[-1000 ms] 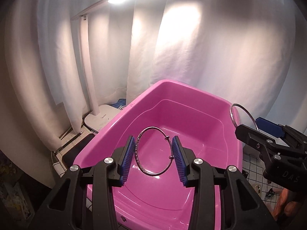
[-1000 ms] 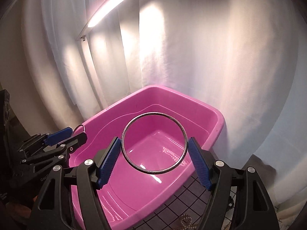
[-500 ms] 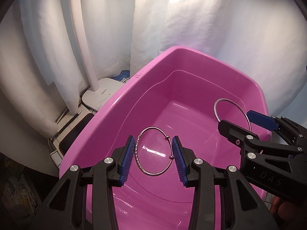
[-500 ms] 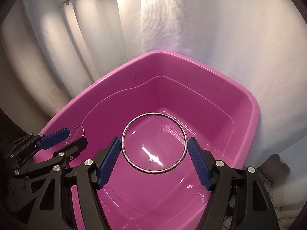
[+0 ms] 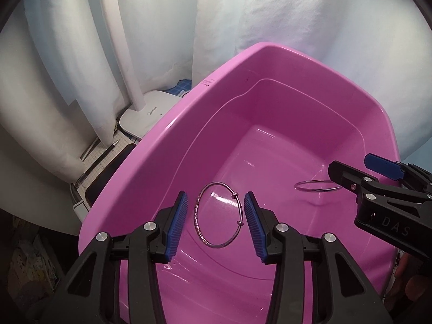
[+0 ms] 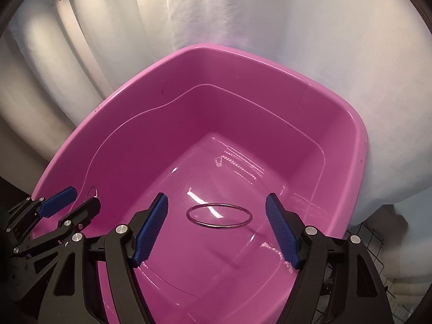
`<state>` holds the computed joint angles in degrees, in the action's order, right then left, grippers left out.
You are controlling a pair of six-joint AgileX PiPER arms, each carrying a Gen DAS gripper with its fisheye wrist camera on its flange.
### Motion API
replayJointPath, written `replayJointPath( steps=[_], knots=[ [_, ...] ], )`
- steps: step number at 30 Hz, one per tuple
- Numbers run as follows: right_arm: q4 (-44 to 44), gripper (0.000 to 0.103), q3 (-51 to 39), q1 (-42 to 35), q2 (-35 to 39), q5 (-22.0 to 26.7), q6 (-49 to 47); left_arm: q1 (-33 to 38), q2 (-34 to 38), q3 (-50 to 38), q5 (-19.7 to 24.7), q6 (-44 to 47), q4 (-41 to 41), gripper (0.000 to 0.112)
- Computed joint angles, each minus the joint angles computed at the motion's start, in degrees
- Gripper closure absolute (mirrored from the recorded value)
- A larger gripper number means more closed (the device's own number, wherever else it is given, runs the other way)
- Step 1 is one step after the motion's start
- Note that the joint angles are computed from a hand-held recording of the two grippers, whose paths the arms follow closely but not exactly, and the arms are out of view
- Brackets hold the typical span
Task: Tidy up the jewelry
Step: 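Carry both pieces into the pink tub and open both tools to release them, then move both open tools back from the tub over the table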
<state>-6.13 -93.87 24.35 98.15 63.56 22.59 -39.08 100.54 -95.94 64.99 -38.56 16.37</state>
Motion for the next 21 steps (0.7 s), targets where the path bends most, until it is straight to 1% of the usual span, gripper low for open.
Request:
replayJointPath(
  steps=[1,2,5,8,21],
  knots=[
    [0.2,0.032,0.4,-0.3,-0.5,0.0,-0.4,-0.1,-0.1,-0.1,0.1,-0.1,0.1,0.054],
    [-0.2,0.031,0.4,-0.2,-0.5,0.0,-0.3,-0.2,-0.3,-0.1,0.0,-0.4,0.4,0.047],
    [-0.8,0.031,2.4,0.1,-2.1,-0.9,0.7,-0.2,-0.4,-0.3,0.3,-1.0,1.0,0.040],
    [-1.1,0.031,3.2,0.4,-2.9,-1.2,1.4,0.0,-0.3,-0.4,0.8,-1.0,0.7,0.038],
    [-1.8,0.031,4.9,1.0,-4.7,-1.9,3.2,-0.1,-0.6,0.2,1.2,-1.5,0.9,0.038]
  ],
)
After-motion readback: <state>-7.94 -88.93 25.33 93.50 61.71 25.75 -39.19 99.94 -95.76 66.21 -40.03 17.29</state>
